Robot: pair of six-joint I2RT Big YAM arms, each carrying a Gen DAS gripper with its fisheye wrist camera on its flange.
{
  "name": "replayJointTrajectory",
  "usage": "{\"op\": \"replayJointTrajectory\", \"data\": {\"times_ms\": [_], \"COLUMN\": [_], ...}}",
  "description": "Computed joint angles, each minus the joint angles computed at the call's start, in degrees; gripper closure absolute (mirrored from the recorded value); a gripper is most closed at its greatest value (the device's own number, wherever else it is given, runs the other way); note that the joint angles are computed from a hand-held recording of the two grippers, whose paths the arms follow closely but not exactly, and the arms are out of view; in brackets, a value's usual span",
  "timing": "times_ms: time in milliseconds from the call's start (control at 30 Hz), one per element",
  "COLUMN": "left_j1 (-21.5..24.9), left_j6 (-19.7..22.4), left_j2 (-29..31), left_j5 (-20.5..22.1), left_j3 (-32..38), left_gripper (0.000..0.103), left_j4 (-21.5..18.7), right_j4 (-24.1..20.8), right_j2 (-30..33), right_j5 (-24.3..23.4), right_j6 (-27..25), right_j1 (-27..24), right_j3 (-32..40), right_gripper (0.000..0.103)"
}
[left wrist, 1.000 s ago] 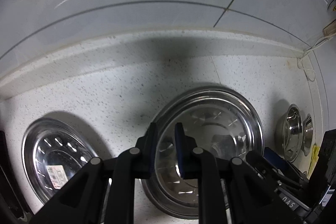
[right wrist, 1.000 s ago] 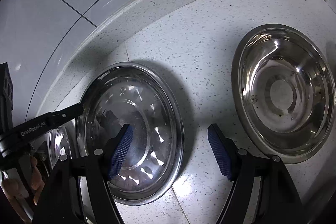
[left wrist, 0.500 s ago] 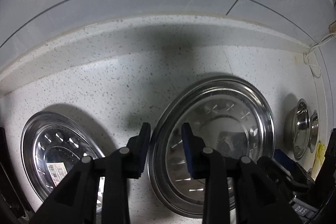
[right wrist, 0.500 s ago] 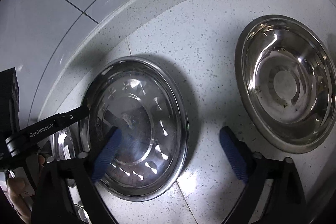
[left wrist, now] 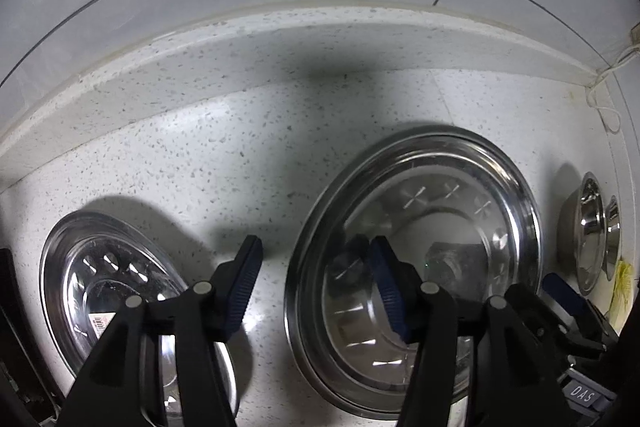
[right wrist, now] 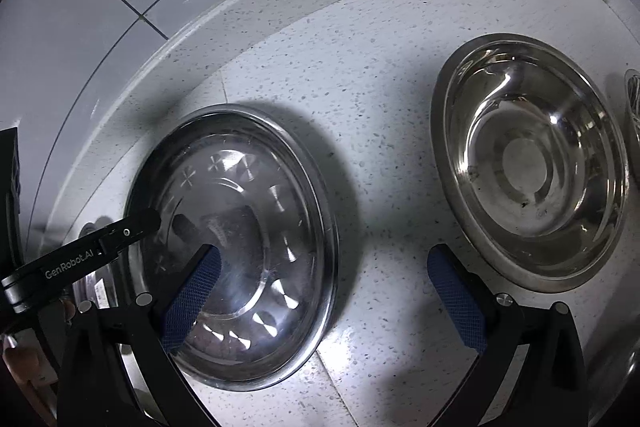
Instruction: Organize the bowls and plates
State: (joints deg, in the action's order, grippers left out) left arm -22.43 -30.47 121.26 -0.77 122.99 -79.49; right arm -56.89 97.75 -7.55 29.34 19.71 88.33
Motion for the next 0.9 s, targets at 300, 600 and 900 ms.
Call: {"op": "replayJointTrajectory", "data": {"times_ms": [300,600,900], "left_j1": [-1.3,-3.5,-6.6], "left_j6": [-1.3,-5.3,-14.4], "left_j2": [-0.5,-10.0,-32.5], "left_j5": [-2.4,-4.4,-11.5], "left_j3": [-2.2,-13.8,-35.9], "left_gripper": [0.087,0.089,0.089], "left_j4": [1.1,4.0,6.4], "right_j4": [-2.3,-1.7,-4.0], "right_j2": [0.9,-5.4,-14.0], "right_j5": [4.3,4.8,4.6], "right_j6": [-3.3,-5.1,-6.8], "right_j1": [2.1,4.4,12.3], "right_j3": [1.6,-4.3,-7.8], "right_gripper": [0.09,0.092,0.092]}}
